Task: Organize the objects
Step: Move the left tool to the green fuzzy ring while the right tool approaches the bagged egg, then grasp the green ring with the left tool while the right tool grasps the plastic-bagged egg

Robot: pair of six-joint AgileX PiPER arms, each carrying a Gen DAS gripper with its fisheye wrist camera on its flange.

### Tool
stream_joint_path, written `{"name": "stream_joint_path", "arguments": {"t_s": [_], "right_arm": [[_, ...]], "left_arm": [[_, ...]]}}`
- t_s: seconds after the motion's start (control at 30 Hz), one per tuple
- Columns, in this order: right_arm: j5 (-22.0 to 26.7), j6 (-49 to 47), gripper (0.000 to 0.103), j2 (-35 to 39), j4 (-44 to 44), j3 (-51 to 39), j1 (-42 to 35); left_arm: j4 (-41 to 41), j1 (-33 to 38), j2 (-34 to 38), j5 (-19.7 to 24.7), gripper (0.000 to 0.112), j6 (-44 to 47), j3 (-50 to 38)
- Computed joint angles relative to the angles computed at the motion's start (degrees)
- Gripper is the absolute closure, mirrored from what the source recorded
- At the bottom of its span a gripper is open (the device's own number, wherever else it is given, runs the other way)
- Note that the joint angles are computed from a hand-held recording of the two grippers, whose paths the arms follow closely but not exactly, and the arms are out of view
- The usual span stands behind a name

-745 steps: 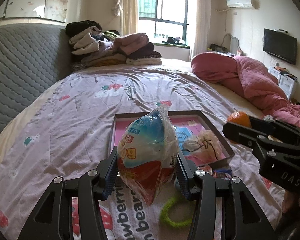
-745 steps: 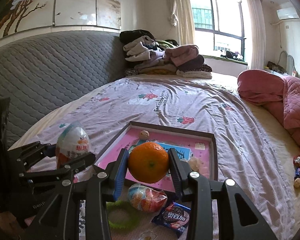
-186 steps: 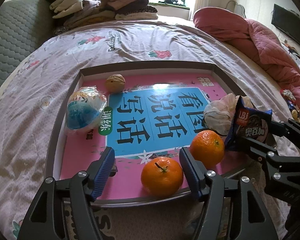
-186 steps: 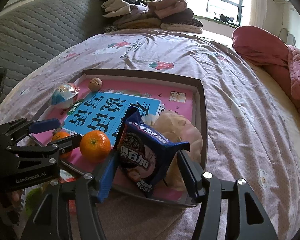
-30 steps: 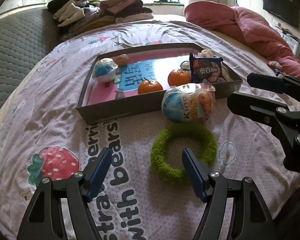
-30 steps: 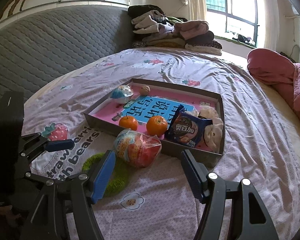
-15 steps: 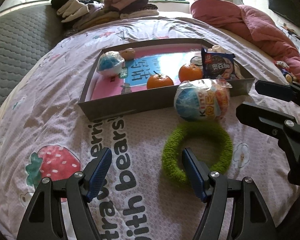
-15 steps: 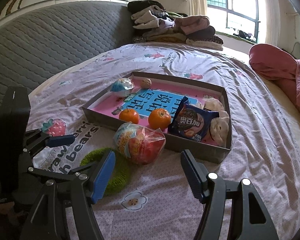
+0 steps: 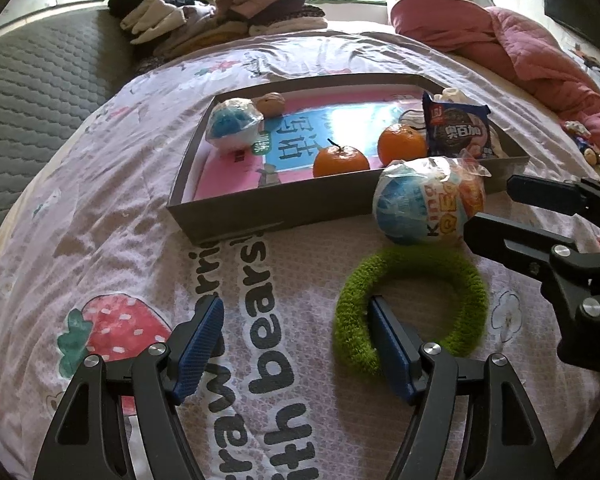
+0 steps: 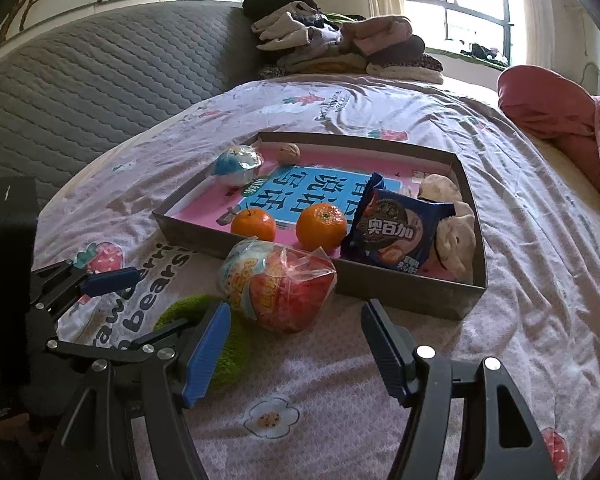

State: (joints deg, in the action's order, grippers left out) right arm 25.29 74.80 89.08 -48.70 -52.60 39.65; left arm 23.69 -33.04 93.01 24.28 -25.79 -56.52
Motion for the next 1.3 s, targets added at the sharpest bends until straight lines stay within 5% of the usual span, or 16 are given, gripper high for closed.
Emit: {"name": "stream_joint_path", "arguments": {"t_s": [0.83, 1.03, 1.1, 1.3], "right_arm": [[-7.7, -11.4, 0.033, 5.4, 12.1, -3.5, -4.2], [-9.1, -13.4, 0.034, 6.5, 14.3, -4.3, -4.3], [-11.2, -17.5, 0.042, 6.4, 18.5, -3.7, -5.0], [-12.7, -22.4, 0.048, 6.3, 23.9, -3.1, -5.7]], "left_arm": [[-8.3, 3.1, 3.2, -1.1, 0.039, 8.6, -3.2], [-15.3, 3.7, 4.1, -1.0, 0.064, 16.1, -4.5], [-17.1, 3.6, 4.2, -1.1, 0.073, 17.9, -4.6], [-24.2, 4.3, 4.8, -1.2, 0.087, 24.7, -5.2]]}}
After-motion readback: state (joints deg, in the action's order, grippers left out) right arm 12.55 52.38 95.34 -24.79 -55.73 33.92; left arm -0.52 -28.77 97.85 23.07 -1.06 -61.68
